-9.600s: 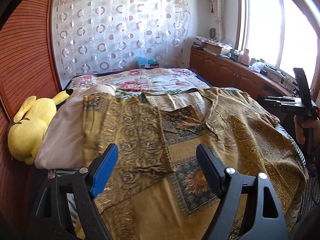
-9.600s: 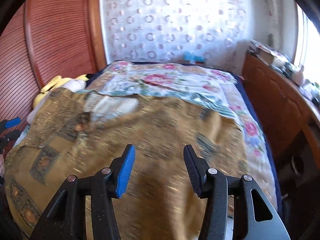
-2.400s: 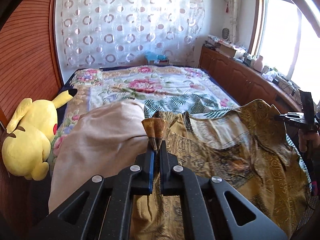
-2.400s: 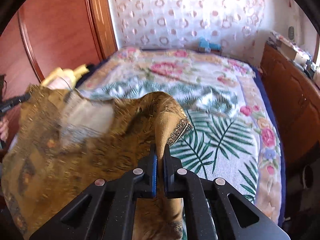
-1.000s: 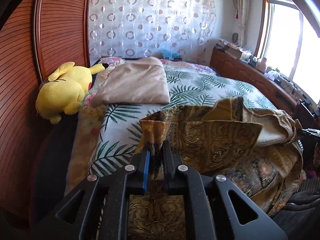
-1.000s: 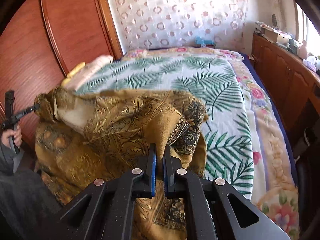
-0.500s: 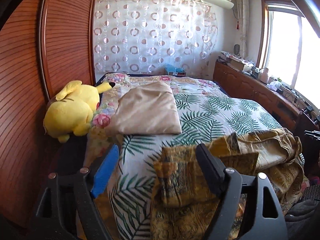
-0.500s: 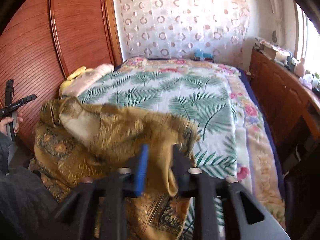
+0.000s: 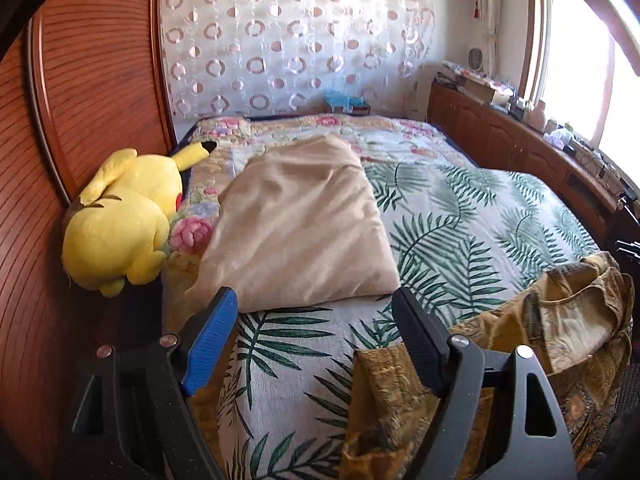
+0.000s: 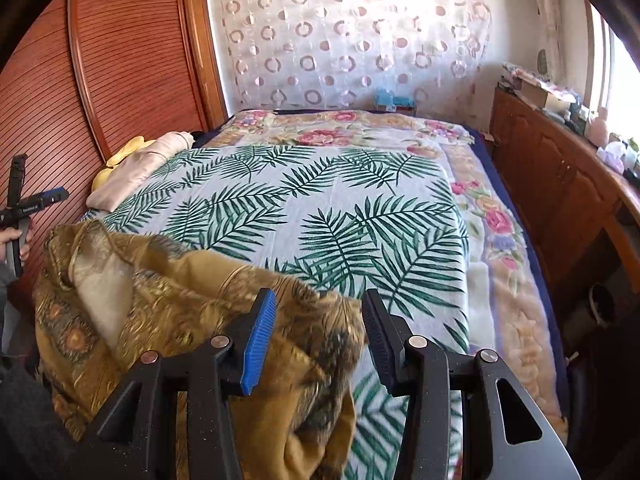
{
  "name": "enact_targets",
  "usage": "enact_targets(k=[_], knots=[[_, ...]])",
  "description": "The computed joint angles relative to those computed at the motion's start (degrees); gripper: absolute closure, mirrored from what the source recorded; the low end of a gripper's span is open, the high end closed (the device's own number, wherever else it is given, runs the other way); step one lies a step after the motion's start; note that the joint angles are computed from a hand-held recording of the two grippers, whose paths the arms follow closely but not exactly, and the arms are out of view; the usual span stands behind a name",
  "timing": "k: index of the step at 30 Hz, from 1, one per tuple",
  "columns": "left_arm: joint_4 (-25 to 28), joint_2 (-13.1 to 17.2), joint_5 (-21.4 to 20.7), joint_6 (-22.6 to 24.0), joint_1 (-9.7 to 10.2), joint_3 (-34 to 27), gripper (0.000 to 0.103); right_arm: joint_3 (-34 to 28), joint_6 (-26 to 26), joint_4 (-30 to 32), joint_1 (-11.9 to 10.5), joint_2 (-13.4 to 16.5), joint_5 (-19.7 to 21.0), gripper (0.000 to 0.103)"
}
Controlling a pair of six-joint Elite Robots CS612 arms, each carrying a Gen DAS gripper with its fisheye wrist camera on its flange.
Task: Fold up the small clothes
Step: 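Open both grippers to release the folded shirt, then grasp the edge of the large gold patterned cloth with both grippers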
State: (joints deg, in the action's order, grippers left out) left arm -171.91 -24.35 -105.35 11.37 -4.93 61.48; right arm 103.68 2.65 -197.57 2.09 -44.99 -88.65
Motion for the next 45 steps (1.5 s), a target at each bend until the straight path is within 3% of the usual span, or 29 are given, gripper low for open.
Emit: enact_targets(k=[4,12,14,20,22,25,33,36,37,38,40,42,45], knots=[[6.83,0.50,2.20,1.89,-0.48,-1.35,0.023,-1.11,-0.27,2.13,-0.41,0.47,1.37,0.056],[8.22,-0.73,0.06,3.90,-0.57,1.82,0.023,-1.47,0.19,5.10,-0.75,0.25,0.77,0.056],[9.24,-0.93,-0.46,4.87,-0.63,2.27,0.023,-1.79,0.25,6.00,-0.79,0.36,0.41,0.050],[10.47,-0.65,-0.55,4.60,-0.89,1.94,0.023,-2.16,0.24,8.25,-1.10,0.60,0.58,0.046],[11.69,-0.62,-2.17,4.64,-0.79,1.62,0.038,-2.34,0.24,9.38,-1.20,0.68,1.08,0.046],[12.31,-0.94,-3.23,6.11,-0.90,1.92,0.049,-2.75,-0.03,9.80,-1.05,0.89,0.88,0.045],[12.06,-1.07,-3.53,6.25,-1.06,2.22,0.053,-2.61,-1.36,10.69,-0.96,0.61,1.13,0.045],[11.79,-1.02,-3.87,6.26,-1.03,2.27,0.056,-2.41,-1.90,10.40,-0.91,0.62,1.49,0.053],[11.92,-1.00,-4.58,6.43,-0.97,2.25,0.062,-2.24,-2.22,10.11,-0.90,0.57,1.68,0.060],[11.63,-1.06,-4.65,6.48,-1.00,2.44,0.064,-2.04,-2.73,9.92,-0.98,0.50,2.47,0.074],[10.53,-1.27,-4.29,6.26,-1.09,3.04,0.079,-1.58,-2.95,8.84,-1.31,0.49,4.99,0.085],[10.09,-1.41,-5.35,5.33,-0.86,3.27,0.090,-1.06,-2.88,7.87,-1.24,0.41,5.02,0.088],[4.97,-2.32,-6.88,2.26,-0.43,5.38,0.093,0.58,-2.08,3.95,-1.23,-0.10,6.52,0.090]])
